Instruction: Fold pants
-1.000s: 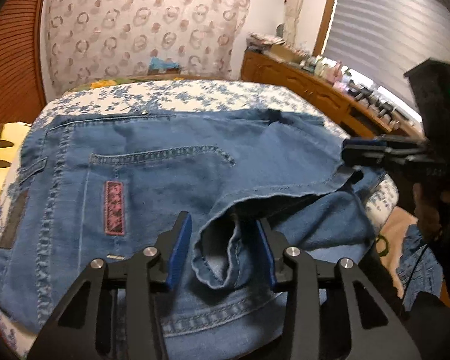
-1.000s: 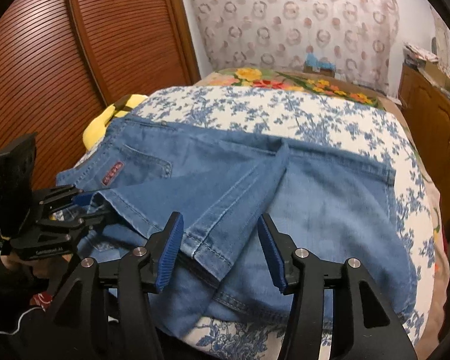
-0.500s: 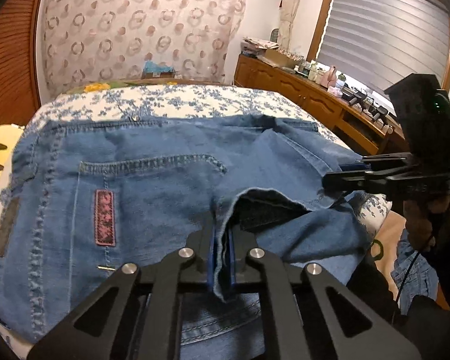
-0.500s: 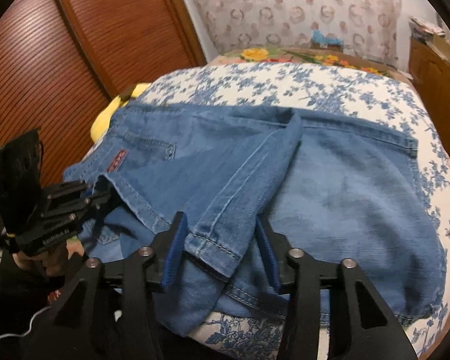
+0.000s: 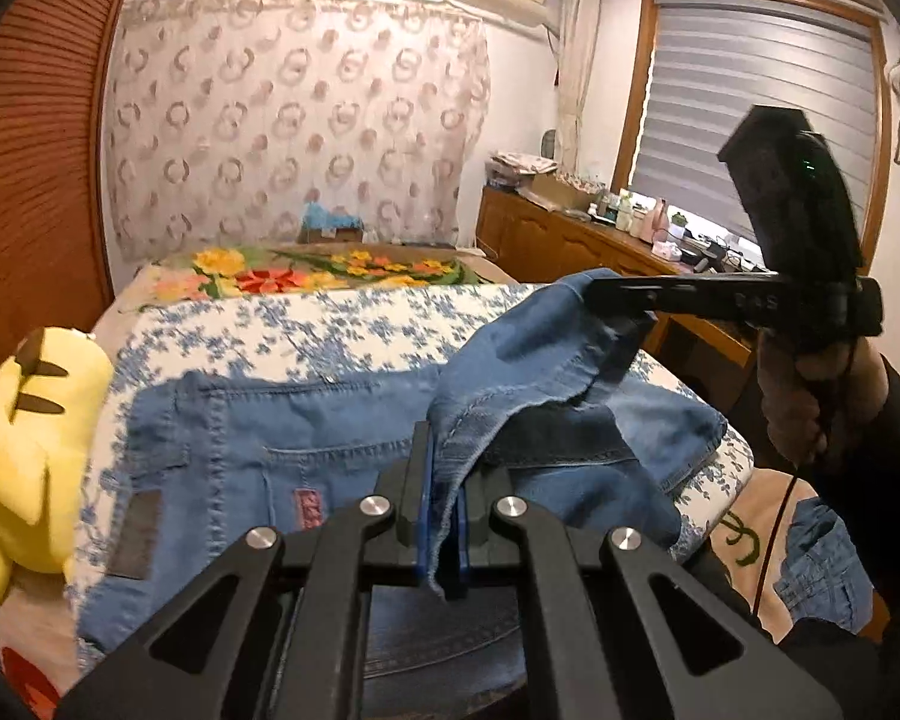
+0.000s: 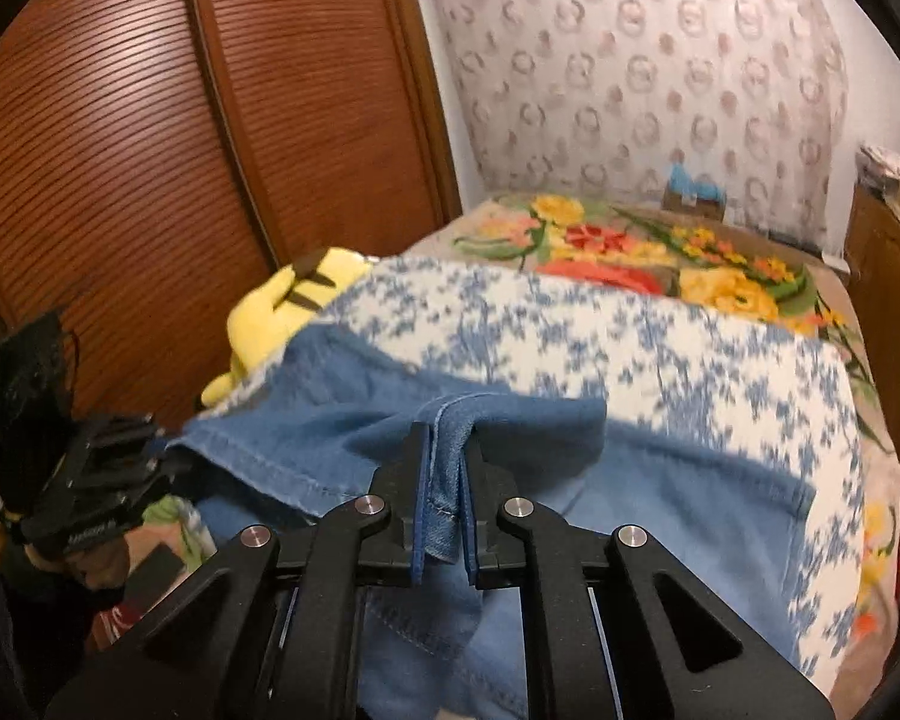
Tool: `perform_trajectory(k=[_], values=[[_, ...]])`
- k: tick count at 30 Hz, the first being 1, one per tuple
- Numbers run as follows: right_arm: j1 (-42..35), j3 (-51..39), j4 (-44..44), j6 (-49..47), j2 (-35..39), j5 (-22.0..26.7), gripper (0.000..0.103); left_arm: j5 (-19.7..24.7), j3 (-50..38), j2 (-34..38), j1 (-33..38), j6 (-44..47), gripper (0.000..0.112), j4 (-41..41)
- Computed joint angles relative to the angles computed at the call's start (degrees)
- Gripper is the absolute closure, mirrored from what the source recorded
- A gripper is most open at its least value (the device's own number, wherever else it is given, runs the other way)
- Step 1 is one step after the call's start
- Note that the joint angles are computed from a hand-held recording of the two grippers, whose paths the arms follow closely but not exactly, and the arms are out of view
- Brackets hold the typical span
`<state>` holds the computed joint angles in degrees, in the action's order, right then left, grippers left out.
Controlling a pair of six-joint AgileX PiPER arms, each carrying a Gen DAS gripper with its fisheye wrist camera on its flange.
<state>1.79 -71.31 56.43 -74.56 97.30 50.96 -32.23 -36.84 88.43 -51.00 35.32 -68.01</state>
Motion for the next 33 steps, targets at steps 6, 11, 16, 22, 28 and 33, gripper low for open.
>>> perform_trajectory(k=[6, 11, 16, 22, 28, 33], values=[[4.28, -4.56, -0.92, 3.57, 1.58, -0.70, 0.099, -1.95, 3.01, -4.48, -0.38, 1.54, 0.110, -2.72], [8.96, -8.47, -0.82, 5.83, 2.41, -2.01, 0.099, -4.29, 6.51, -10.24, -1.05, 3.98, 0.110, -6.63], [14.64, -12.95, -1.88, 8.92, 3.64, -4.74, 0.099, -3.62, 9.91, -16.62, 2.14, 8.20, 0.110, -10.72], [21.95, -19.82, -7.02, 15.85, 8.74, -7.77, 0.099, -1.64, 13.85, -19.33, 5.67, 8.08, 0.110, -11.52], [28.76, -25.56, -14.24, 22.61, 14.70, -11.19, 0.099, 0.75, 16.96, -16.91, 8.88, 1.23, 0.110, -6.34], [32.43, -29.64, -19.81, 27.83, 20.19, -12.34, 0.099, 2.38, 18.97, -11.38, 12.62, -10.02, 0.110, 2.83]])
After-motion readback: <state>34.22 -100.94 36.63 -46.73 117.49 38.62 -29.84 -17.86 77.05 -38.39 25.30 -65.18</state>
